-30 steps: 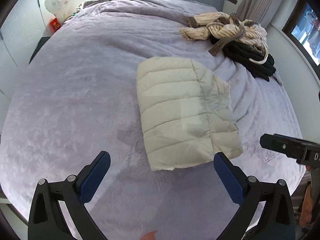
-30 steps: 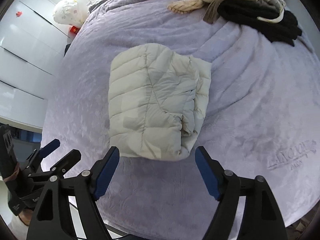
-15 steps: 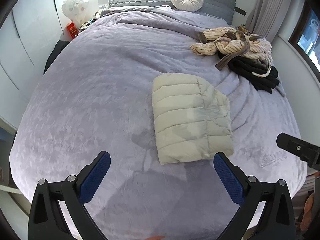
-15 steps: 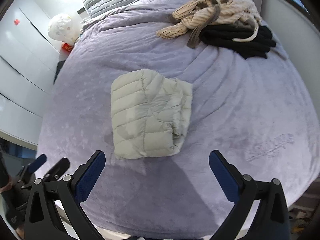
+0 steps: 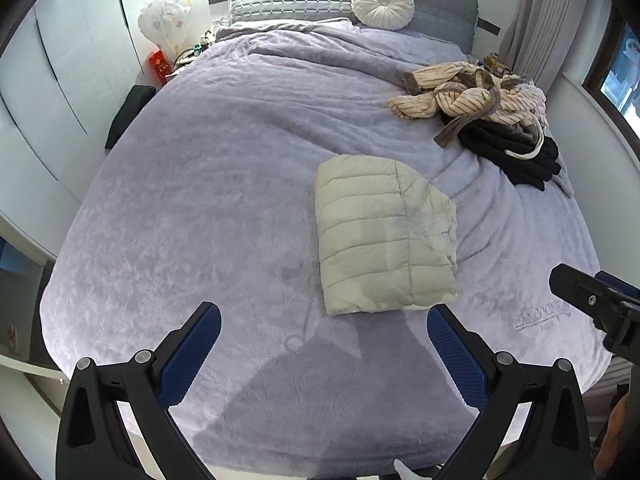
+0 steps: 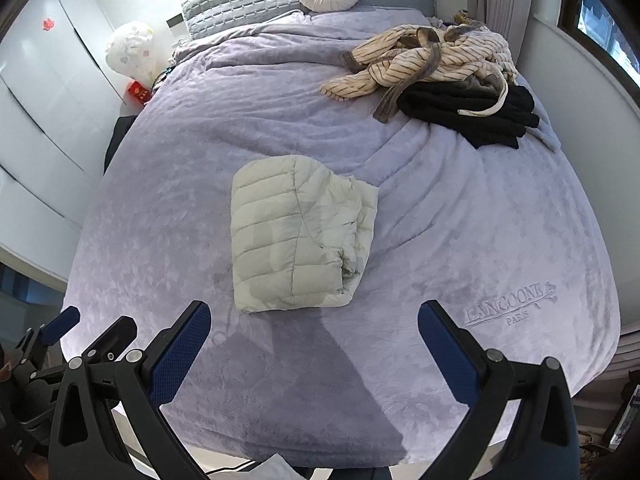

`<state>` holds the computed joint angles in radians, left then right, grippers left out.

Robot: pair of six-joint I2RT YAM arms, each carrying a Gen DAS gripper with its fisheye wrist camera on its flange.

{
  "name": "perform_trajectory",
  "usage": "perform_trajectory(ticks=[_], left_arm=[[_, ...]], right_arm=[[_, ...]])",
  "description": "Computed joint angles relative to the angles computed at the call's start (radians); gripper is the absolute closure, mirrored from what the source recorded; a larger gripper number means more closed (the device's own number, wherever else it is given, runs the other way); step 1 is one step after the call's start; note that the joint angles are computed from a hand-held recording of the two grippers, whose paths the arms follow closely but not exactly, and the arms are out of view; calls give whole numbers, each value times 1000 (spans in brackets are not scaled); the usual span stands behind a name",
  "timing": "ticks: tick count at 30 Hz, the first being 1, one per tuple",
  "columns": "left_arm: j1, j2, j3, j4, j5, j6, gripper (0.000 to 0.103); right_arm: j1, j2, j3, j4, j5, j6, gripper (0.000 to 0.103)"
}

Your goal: Fold large clothes

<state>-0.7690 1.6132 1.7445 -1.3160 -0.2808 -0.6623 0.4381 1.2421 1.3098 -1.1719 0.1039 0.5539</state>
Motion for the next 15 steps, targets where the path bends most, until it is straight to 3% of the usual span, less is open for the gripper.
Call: perform_trajectory(ticks=[15], left_arm=[[1, 3, 77, -53, -12, -7, 0]], right_arm=[[28, -26, -7, -26, 21, 18, 0]])
